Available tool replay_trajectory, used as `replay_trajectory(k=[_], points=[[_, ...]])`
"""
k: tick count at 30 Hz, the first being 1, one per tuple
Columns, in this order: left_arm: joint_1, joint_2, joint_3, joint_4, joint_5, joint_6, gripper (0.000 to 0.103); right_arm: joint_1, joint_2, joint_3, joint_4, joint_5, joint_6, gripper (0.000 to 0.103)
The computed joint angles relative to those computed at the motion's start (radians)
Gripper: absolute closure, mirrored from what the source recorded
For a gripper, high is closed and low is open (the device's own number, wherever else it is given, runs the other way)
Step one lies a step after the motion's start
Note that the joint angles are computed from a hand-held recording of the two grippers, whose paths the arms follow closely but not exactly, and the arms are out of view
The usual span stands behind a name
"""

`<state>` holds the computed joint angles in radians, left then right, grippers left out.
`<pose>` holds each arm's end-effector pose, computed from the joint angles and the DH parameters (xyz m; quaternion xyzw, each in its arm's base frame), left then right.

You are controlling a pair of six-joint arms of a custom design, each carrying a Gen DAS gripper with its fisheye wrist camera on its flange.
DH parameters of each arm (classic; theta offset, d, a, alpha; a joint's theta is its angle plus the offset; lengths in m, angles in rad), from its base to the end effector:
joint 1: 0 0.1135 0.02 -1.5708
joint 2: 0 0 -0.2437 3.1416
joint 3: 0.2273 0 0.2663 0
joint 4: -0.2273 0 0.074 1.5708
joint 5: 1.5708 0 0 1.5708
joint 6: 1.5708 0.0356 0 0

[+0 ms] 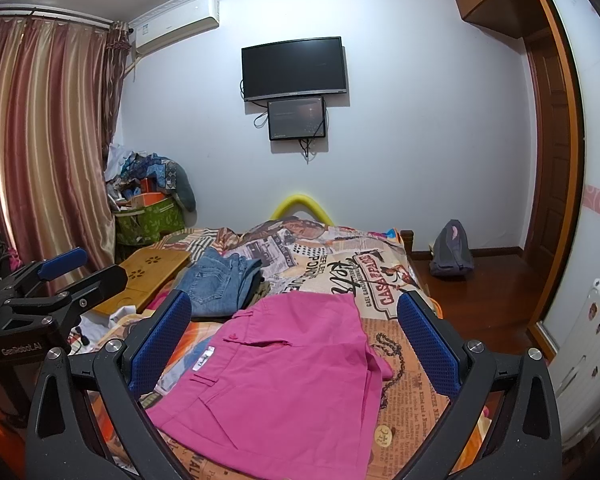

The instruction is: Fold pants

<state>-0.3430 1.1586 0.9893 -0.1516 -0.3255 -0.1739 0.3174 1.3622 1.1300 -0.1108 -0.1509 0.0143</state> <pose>0.2774 -0.0870 0.3182 -0.0269 0.8054 -0.0205 0.5917 0.3201 0.1108 0.3139 -0.1660 0.7992 0.1556 0.5564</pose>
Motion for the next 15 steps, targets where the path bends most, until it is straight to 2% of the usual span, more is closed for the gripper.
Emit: replay_trajectory(k=[15], points=[[0.000,-0.003,-0.008,0.007,-0.001,0.001,0.000,-0.002,0.002,0.002,-0.002,-0.003,-0.001,0.000]])
